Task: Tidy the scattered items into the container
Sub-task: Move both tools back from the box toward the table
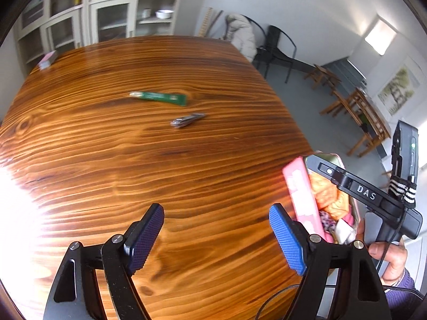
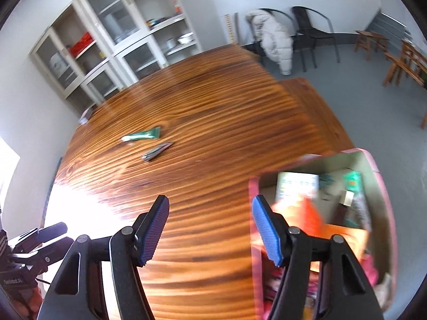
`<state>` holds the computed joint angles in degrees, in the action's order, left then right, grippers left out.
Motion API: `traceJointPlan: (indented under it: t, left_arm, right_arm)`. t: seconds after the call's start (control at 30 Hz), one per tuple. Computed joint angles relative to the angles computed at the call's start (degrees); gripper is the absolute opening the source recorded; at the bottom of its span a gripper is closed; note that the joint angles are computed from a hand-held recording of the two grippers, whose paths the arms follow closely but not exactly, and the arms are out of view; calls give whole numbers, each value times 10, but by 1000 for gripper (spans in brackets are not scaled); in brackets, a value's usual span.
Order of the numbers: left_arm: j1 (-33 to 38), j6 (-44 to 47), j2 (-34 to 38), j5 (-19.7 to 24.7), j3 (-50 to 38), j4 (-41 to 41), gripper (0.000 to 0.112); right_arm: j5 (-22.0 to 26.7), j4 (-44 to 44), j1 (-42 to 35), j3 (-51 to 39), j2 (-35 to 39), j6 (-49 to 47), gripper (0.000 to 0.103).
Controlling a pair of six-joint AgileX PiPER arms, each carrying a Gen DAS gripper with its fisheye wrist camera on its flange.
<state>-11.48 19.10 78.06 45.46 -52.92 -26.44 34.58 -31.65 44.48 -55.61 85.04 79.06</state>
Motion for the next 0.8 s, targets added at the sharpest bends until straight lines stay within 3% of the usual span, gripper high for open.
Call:
traceJointPlan:
  t: [0.17,0.33,0.53,0.8]
  left_arm:
    - [96,75,18,24,-2,-29,83]
    - [185,137,55,48,-16,-52,83]
    - [266,188,123,70,-55,-58,83]
    - [301,221,201,91,-120,-63,83]
  right_arm:
    - [-18,62,-5,-119,127,-76,69]
    - [0,134,-15,-254,252,-145,69]
    - [69,152,-16,-417,380,-165,69]
    - [179,152,-27,-625,514,-175,69]
